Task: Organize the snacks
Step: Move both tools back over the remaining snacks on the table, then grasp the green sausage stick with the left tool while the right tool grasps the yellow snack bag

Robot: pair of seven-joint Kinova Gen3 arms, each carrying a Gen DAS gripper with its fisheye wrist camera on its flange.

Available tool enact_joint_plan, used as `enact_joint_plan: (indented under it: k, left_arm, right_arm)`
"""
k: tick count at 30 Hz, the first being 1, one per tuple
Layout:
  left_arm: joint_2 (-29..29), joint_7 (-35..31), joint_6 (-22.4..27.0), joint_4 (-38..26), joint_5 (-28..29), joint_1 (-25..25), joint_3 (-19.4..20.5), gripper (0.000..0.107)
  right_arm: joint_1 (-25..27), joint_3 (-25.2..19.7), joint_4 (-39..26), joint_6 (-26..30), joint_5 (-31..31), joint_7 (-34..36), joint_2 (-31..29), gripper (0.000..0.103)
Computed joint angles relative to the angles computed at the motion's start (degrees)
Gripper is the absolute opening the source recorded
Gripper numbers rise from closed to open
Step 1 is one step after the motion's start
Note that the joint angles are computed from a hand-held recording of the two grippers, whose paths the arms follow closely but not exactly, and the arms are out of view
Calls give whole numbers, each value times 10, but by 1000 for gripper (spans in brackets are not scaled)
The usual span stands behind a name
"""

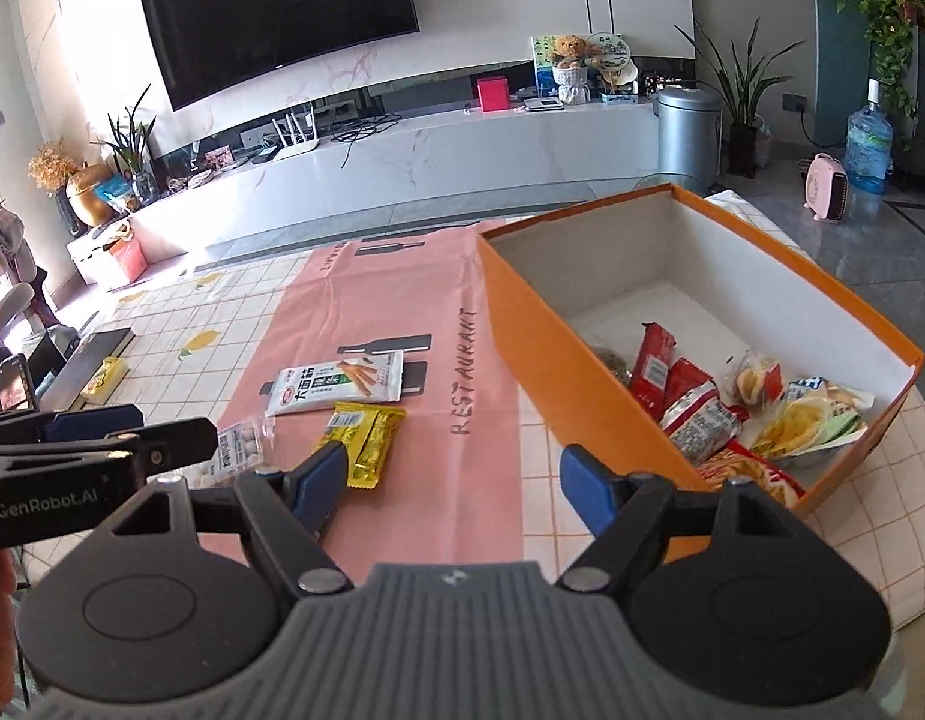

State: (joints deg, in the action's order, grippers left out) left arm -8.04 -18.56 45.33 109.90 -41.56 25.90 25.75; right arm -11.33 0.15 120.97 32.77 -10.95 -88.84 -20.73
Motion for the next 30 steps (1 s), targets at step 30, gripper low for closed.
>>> enact_joint_plan:
  k: [30]
  left_arm:
    - [77, -175, -162, 68, 148, -42, -65, 57]
  right_arm:
    - [-16, -66, 29, -88, 118, -100, 134, 45]
